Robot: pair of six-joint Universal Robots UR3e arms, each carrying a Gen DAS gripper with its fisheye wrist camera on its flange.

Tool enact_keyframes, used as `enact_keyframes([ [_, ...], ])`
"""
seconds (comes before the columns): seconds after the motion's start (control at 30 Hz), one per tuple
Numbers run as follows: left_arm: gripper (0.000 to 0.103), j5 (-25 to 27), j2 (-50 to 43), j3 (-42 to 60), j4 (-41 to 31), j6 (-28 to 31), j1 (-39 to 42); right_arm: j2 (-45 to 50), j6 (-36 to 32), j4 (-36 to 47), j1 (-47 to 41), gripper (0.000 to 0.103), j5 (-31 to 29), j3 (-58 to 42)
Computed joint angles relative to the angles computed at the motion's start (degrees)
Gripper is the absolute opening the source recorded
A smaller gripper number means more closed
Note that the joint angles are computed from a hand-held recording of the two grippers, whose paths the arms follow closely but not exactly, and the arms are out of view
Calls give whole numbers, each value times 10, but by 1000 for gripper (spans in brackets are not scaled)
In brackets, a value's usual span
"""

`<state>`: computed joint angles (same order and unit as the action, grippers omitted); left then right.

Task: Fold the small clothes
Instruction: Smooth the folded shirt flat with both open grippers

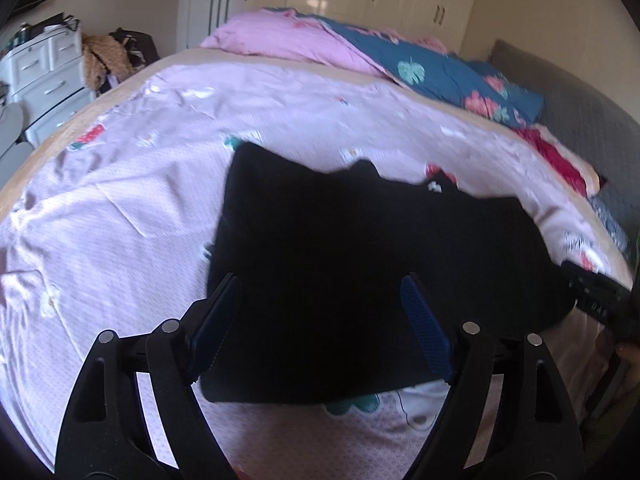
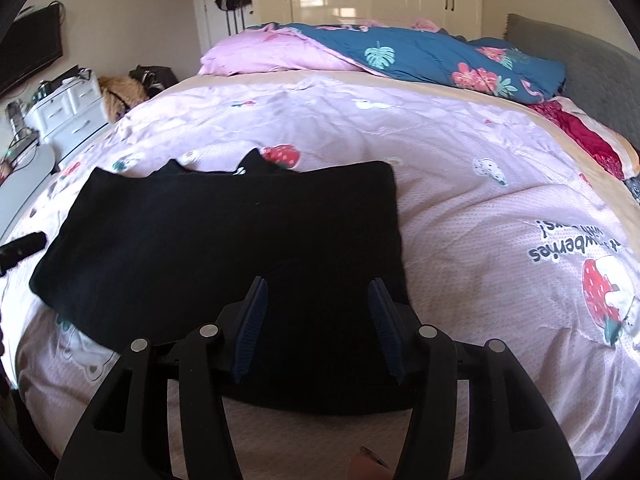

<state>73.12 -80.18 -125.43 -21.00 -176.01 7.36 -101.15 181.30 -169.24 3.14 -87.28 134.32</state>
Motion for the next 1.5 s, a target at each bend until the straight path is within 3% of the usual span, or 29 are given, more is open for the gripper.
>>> enact_keyframes([
  [0.2, 74, 2, -27, -6, -28, 11, 0, 3, -5, 24, 9, 55, 5, -2],
  [0.67, 74, 5, -13, -43, -15, 17, 6, 6, 20, 58, 19, 58, -12, 15],
  [0.83, 74, -10, 25, -58, -29, 12, 18, -26, 26, 36, 17, 86, -3, 40],
  [1.03, 80, -18, 50, -66, -39, 6, 25, -62, 32, 32, 11, 96, 1, 59],
  [1.13, 82, -14, 63, -67, -44, 1, 21, -77, 35, 32, 7, 98, 7, 65],
  [1.23, 94, -22, 80, -73, -51, 0, 25, -93, 37, 25, 9, 99, 10, 74],
  [1.5, 94, -14, 108, -80, -69, -3, 21, -126, 47, 27, 21, 99, -1, 88],
])
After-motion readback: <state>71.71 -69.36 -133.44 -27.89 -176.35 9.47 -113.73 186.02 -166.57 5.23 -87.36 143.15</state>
